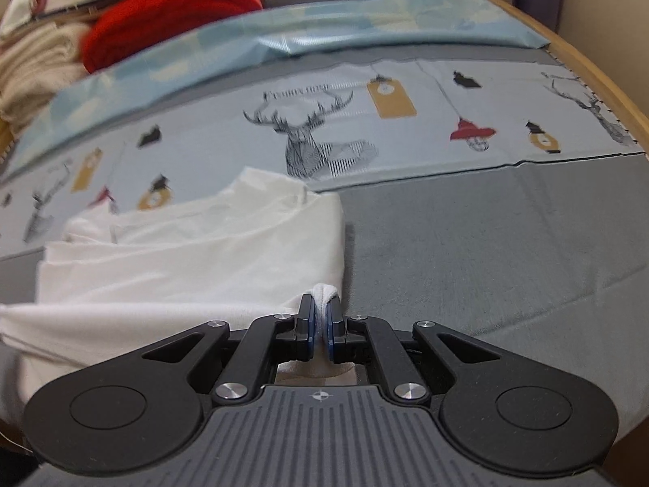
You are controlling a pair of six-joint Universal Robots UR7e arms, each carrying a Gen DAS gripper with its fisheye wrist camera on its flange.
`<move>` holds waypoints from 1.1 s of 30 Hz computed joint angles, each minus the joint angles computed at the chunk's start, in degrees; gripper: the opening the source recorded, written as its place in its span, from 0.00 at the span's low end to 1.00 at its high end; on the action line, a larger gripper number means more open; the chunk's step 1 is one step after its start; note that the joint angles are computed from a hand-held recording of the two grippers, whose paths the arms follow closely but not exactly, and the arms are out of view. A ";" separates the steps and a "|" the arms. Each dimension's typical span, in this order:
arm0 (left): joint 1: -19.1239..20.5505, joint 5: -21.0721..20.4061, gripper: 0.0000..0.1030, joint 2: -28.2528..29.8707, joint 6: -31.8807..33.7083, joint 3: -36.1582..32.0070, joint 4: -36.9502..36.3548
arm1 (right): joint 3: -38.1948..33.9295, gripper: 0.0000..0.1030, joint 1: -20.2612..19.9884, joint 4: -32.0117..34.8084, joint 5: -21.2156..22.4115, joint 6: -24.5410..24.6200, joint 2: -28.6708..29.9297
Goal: Fold small clothes
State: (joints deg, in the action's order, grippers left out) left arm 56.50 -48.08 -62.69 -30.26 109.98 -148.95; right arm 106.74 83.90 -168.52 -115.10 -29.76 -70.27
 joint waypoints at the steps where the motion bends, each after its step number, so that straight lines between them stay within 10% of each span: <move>1: 0.36 -0.36 0.06 0.23 -0.28 -0.39 0.27 | 0.15 0.05 -0.65 -1.00 0.59 -0.43 0.67; 10: 2.19 2.06 0.08 -1.98 -4.80 -0.26 0.36 | 0.92 0.08 -2.54 -9.95 4.01 0.77 1.72; 15: 2.23 -1.73 0.36 -1.28 -1.71 -1.10 9.05 | 1.22 0.10 -3.42 -9.56 0.89 -2.90 1.34; 22: 1.00 -0.20 0.36 1.75 1.48 -1.90 9.76 | 2.41 0.11 -3.85 -5.00 -0.69 -9.93 1.54; 33: 0.91 1.88 0.36 8.21 -2.09 -7.29 2.11 | -1.74 0.12 -2.13 -13.50 0.22 -7.41 8.69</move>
State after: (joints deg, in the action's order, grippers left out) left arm 57.42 -46.20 -54.48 -32.35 102.69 -146.84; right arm 105.00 81.77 -182.02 -114.87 -37.17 -61.57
